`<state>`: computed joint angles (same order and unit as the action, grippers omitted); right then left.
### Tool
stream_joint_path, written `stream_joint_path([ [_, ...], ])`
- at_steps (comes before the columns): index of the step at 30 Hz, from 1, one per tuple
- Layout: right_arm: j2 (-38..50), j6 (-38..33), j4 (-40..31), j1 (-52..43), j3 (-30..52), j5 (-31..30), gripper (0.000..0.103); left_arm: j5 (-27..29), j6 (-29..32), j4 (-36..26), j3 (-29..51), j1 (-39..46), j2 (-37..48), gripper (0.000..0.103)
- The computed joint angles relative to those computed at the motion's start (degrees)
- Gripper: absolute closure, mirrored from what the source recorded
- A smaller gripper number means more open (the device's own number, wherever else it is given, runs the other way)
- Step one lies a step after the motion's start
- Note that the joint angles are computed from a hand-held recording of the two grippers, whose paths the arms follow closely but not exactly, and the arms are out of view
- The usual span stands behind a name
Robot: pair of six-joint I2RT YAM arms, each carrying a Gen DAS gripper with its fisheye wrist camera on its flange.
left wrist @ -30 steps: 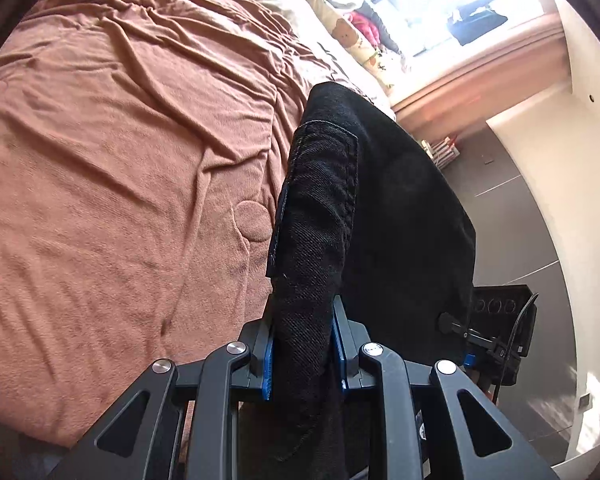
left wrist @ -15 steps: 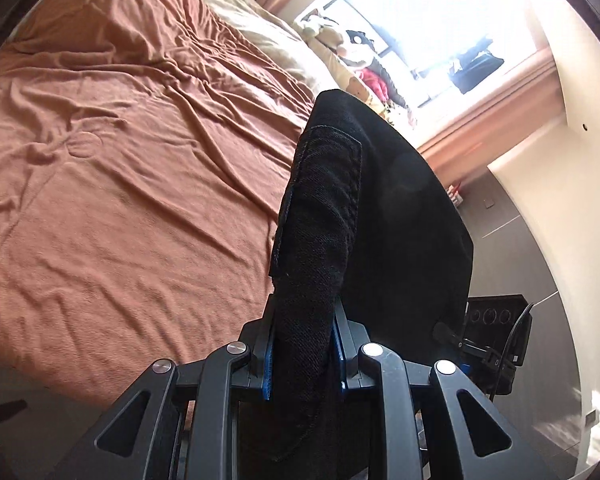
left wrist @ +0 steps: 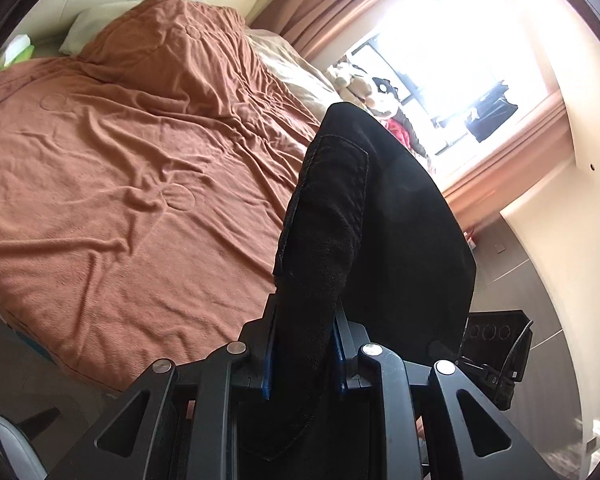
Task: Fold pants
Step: 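Lift the folded pants with both grippers and carry them toward the bed head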
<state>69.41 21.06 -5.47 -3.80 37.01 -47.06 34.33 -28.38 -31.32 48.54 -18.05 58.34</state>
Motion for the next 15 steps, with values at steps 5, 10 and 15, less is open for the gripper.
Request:
stream_joint_path([
  [5, 9.5, 4.2, 7.1, 8.7, 5.4, 6.1, 0.076, 5.7, 6.9, -2.5, 1.5, 10.8, 2.8, 0.08],
  [10, 19.3, 6.7, 10.8, 15.2, 12.8, 10.0, 0.076, 9.7, 14.6, -6.5, 6.0, 20.6, 8.1, 0.08],
  [15, 30.6, 8.0, 11.9, 19.9, 23.8, 12.2, 0.076, 11.3, 21.5, -9.9, 12.4, 27.9, 15.3, 0.08],
])
